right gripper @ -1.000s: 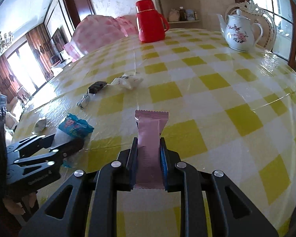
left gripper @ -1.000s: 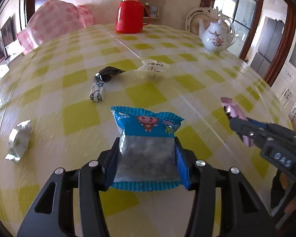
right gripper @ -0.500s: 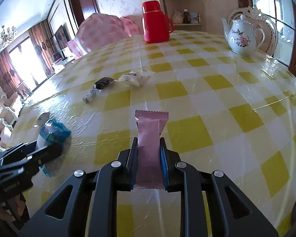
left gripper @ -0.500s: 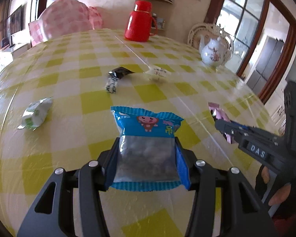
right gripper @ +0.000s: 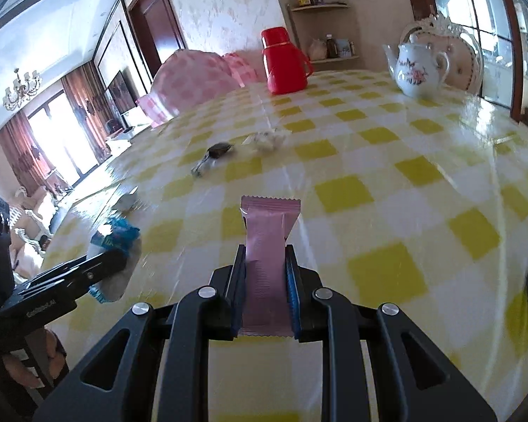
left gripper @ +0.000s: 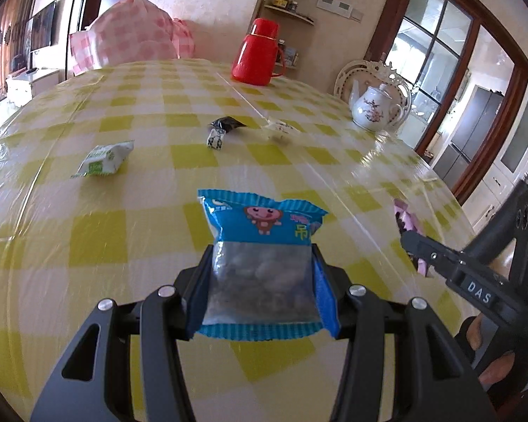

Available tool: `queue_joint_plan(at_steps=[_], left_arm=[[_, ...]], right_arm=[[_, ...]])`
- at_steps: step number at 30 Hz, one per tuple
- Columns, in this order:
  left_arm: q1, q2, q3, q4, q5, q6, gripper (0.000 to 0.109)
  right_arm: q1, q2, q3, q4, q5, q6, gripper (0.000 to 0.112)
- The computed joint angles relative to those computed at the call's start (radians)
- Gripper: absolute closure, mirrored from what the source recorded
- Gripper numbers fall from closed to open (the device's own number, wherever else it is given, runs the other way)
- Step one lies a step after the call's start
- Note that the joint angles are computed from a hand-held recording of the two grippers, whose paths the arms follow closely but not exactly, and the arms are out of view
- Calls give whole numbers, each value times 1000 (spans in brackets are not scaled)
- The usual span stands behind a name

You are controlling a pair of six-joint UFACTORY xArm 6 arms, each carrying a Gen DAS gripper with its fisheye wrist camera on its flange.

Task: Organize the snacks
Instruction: 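Lift and carry both snacks toward the lavender bin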

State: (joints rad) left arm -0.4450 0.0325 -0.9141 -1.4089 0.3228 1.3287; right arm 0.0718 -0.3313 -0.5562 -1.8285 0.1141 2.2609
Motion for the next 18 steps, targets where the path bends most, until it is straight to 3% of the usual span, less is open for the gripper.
queue_joint_plan(at_steps=[9,15,18], left_arm=[[13,-128,150,24,-1,32,57],[44,-272,262,-44,-24,136,60],[63,-304,293,26,-26,98,60]], right_arm=[[146,-86,81,113,66,-82,92],[257,-82,86,168,100,-129,92],[308,-89,82,199,136,-166,92]])
